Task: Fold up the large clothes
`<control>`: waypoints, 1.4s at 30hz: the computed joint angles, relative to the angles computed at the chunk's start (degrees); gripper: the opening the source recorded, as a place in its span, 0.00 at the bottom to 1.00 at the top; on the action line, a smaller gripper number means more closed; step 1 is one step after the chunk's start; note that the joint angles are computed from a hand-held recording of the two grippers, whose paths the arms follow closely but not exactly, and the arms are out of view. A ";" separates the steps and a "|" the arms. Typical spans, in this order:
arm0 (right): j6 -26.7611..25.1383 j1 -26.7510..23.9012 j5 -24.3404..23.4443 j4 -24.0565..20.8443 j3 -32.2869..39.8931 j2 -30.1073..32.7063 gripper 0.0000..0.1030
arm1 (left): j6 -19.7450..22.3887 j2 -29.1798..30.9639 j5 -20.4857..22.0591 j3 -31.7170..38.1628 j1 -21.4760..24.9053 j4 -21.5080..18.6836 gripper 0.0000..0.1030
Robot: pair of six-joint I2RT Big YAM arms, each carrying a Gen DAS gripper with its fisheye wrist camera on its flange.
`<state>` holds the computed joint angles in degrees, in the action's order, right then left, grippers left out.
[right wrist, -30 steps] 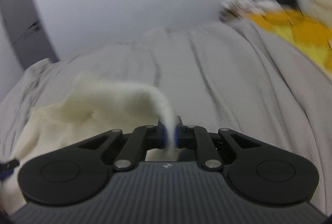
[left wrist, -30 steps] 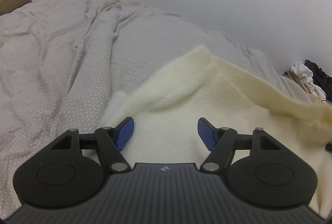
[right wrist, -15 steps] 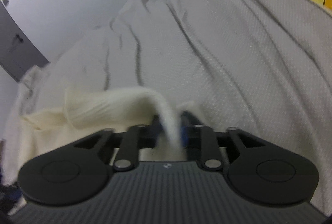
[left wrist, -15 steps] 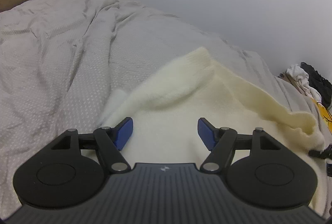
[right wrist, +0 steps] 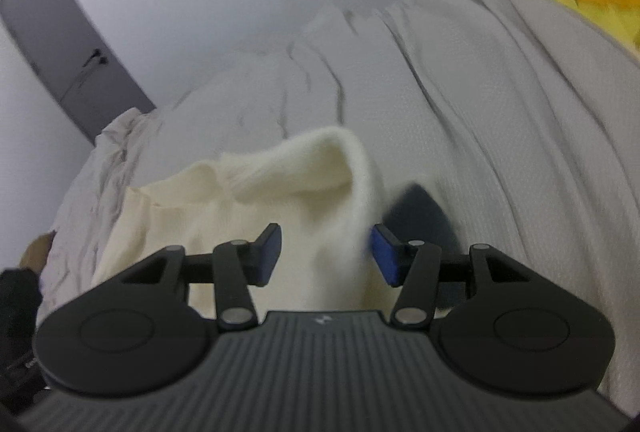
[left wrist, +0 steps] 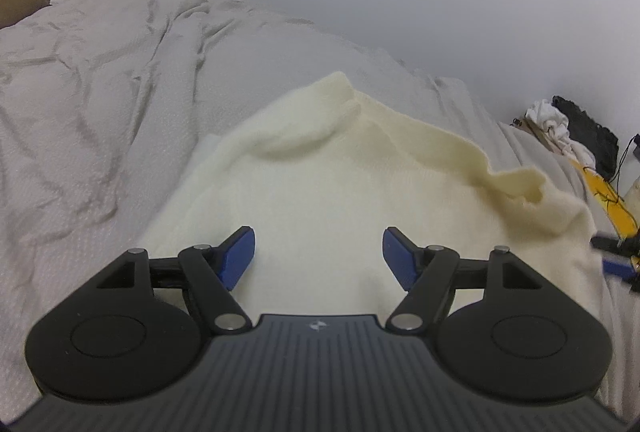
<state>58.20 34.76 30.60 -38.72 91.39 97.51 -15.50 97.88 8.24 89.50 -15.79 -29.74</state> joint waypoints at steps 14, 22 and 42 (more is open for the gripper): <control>-26.18 -0.79 -3.83 1.83 10.84 8.23 0.44 | -1.15 1.85 -0.99 2.15 0.44 -2.29 0.73; -28.74 -4.91 -1.48 -10.77 22.89 17.92 0.35 | -0.35 2.96 -1.27 3.61 0.46 -3.27 0.73; -20.69 -11.60 -5.18 -7.21 26.58 25.15 0.21 | 2.89 7.71 -3.66 7.87 0.37 -2.05 0.74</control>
